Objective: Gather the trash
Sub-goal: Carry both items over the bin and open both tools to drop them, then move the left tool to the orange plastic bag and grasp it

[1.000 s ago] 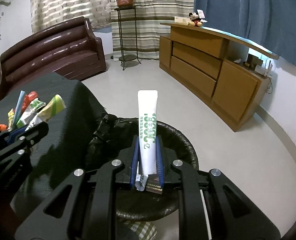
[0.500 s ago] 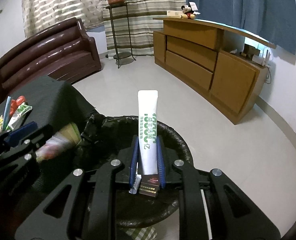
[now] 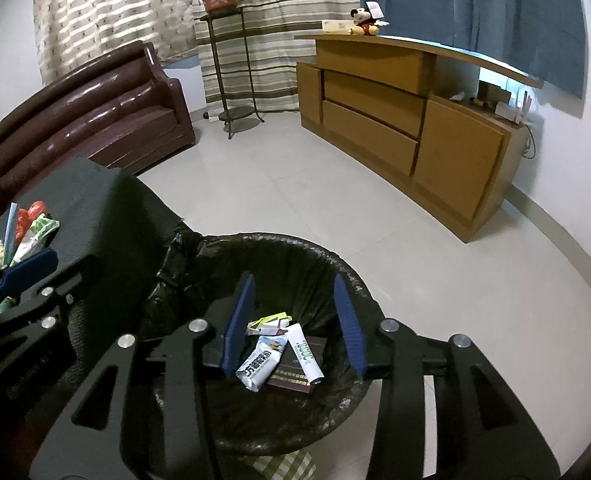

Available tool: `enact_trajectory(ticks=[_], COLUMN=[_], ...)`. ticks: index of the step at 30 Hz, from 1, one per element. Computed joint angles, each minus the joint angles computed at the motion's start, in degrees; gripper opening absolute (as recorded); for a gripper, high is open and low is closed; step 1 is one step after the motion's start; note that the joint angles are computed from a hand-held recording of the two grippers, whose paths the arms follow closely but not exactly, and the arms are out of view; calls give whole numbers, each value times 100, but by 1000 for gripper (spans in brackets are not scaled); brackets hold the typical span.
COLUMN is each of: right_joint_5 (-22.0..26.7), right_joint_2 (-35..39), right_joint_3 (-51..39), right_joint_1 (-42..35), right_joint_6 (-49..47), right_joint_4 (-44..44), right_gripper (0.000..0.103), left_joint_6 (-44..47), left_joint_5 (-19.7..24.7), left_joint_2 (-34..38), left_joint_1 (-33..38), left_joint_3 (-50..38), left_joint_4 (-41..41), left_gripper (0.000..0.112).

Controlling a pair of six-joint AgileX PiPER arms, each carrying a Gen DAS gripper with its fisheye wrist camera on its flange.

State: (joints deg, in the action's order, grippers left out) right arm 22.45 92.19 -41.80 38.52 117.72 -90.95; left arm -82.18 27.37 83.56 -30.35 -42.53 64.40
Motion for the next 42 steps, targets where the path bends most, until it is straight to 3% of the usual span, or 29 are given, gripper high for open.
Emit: enact_trajectory(ticks=[13,23,28,36,42], right_joint_5=[222,379,451,625,704], right_joint_2=[9,270,456,822,1058], right_joint_3=[-278,-850,-1180,-1735,-2158], right_joint_1=[608,1272,1565,1953,2113], right_joint_6=[-662,-1362,-1695,-2220,-2634], right_joint_4=[713,1368,1655,2140,2492], right_gripper=[41,41,41,41,41], left_joint_6=[348,1161,1718,3407,4504], left_joint_5=[3,5,-96,-522,-852], left_joint_2=[-757,-1562,-1872,-2344,-2181], left_joint_1=[439,1359,1986,3322,4087], left_joint_3=[478,957,1147,1408,1380], left_joint_4=[-293,-792,-1152,-2374,-3218], left_gripper=[53,53,53,53,53])
